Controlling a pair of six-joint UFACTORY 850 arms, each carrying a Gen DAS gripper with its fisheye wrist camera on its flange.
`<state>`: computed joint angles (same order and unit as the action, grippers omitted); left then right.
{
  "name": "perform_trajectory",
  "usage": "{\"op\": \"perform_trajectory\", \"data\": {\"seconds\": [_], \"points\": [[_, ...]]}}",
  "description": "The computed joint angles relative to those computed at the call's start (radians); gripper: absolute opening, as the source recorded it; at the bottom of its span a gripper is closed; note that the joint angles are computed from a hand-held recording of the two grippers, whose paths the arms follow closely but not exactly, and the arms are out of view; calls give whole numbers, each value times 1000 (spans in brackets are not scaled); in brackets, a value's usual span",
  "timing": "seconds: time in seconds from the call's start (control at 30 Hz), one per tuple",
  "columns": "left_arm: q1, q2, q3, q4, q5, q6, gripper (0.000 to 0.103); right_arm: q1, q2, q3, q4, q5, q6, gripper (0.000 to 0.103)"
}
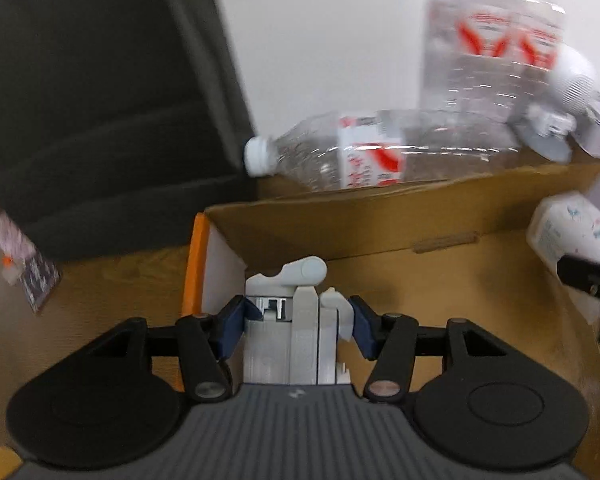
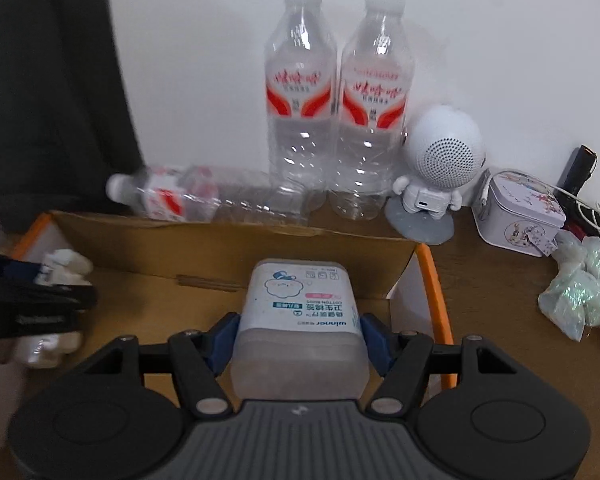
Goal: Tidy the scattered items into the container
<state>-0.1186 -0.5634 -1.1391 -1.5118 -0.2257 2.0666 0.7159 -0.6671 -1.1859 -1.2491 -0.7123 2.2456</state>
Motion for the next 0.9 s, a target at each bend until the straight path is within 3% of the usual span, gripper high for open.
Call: {"op": "perform_trajectory", "data": {"seconds": [0.07,0.13,0.2,0.33,0.47,0.6,0.73,0.8,0.9], "points": [[20,13,10,-80,-51,109,68,-4,-18,-25,50,-27,-54,66],[37,34,20,-118,-84,182,72,2,-9,-17,39,-45,-47,71],[52,54,18,-48,-105,117,76,7,18,6,24,-56,-20,78],[68,96,19,76,-118,-28,103,3,105,74,-6,19,56,84],[85,154,58,253,-128,-185,103,11,159,103,76,120,-11,87],[133,251,156,115,-165,-22,103,52,205,133,92,153,30,87],[197,349,229,196,-245,-76,103,133,250,146,87,89,56,87],[244,415,291,138,-295,-9,103,191,275,161,45,31,120,88],[374,509,413,5,-477,189,103,322,291,184,-36,-126,256,89]]}}
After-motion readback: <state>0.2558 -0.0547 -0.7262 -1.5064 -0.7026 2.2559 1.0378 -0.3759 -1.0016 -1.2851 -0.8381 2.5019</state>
